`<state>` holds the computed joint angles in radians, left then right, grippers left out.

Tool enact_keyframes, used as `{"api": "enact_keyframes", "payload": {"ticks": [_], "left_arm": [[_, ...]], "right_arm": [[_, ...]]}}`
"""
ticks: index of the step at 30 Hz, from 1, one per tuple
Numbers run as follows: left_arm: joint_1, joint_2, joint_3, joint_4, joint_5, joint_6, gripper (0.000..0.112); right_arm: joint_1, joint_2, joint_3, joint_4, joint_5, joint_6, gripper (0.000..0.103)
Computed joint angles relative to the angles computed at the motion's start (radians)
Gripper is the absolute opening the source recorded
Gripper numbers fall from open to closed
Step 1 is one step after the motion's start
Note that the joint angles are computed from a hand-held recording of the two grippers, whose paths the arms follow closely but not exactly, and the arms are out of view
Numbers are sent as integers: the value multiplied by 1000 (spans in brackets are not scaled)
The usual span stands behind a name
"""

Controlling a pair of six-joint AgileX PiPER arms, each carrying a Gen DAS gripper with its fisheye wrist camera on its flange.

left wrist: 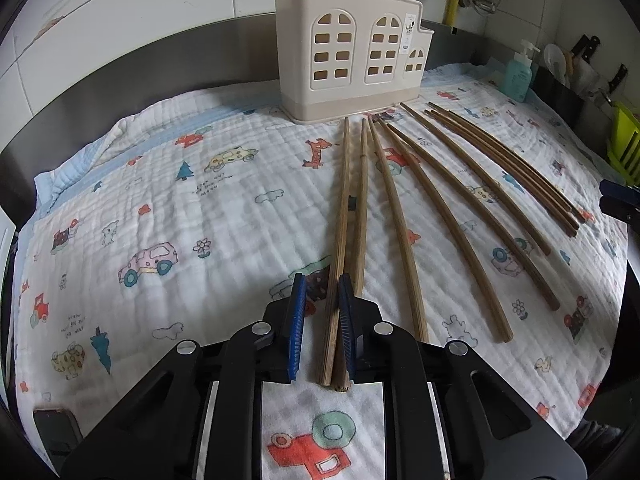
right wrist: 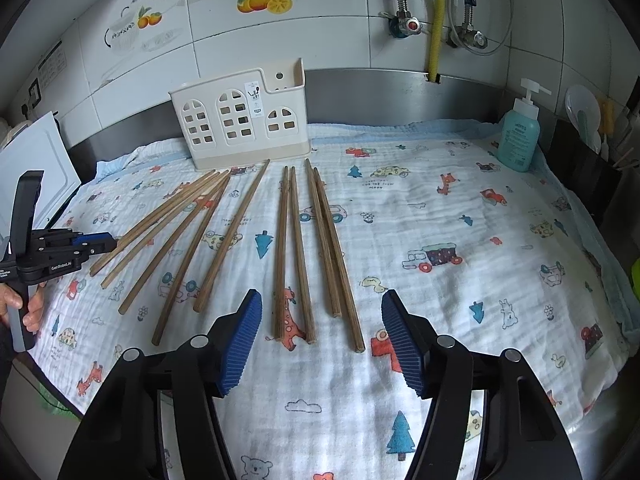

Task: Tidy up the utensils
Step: 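Lower the left tool onto a chopstick and close it while the right tool approaches another, then close the right tool on a chopstick while the left tool lifts its chopstick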

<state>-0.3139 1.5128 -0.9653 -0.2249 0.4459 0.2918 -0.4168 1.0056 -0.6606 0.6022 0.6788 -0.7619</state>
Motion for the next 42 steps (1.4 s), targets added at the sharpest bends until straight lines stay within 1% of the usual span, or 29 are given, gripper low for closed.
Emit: {"api": "enact_keyframes", "payload": {"ticks": [2, 4, 7, 11, 15, 16, 18, 20, 21, 26, 29, 34, 36, 42], "left_arm": [[-10, -2, 5, 26, -10, -22, 16], [-7, 0, 4, 6, -7, -7, 13], [-7, 16, -5, 0, -3, 0, 14], [-34, 24, -3, 89, -20, -92, 14], [-38, 17, 5, 72, -22, -96, 13], [-42, 14, 10, 87, -27, -116, 13], [-42, 12, 15, 85, -34, -127, 13], [-36, 14, 16, 68, -40, -127, 13], [-35, 13, 18, 65, -40, -130, 13], [-36, 12, 18, 71, -40, -156, 13], [-42, 13, 15, 93, -39, -189, 13], [-44, 14, 14, 104, -41, -207, 13], [-47, 15, 13, 119, -41, -223, 13], [-48, 16, 14, 126, -47, -235, 13]], "right_arm": [[1, 2, 0, 2, -2, -2, 60], [3, 5, 0, 0, -6, -2, 60], [6, 17, -4, 7, -7, -6, 56], [1, 31, -6, 20, -13, -18, 53], [-19, 51, -9, 37, -6, -45, 48], [-25, 59, -10, 43, -6, -54, 47], [-31, 76, -13, 53, -6, -75, 37], [-29, 96, -17, 51, -16, -80, 34], [-28, 108, -20, 51, -21, -83, 27], [-35, 169, -38, 62, -26, -111, 13], [-31, 207, -49, 62, -36, -119, 9], [-13, 241, -56, 55, -60, -118, 8], [-17, 253, -56, 77, -53, -141, 8], [10, 259, -48, 59, -89, -131, 10]]}}
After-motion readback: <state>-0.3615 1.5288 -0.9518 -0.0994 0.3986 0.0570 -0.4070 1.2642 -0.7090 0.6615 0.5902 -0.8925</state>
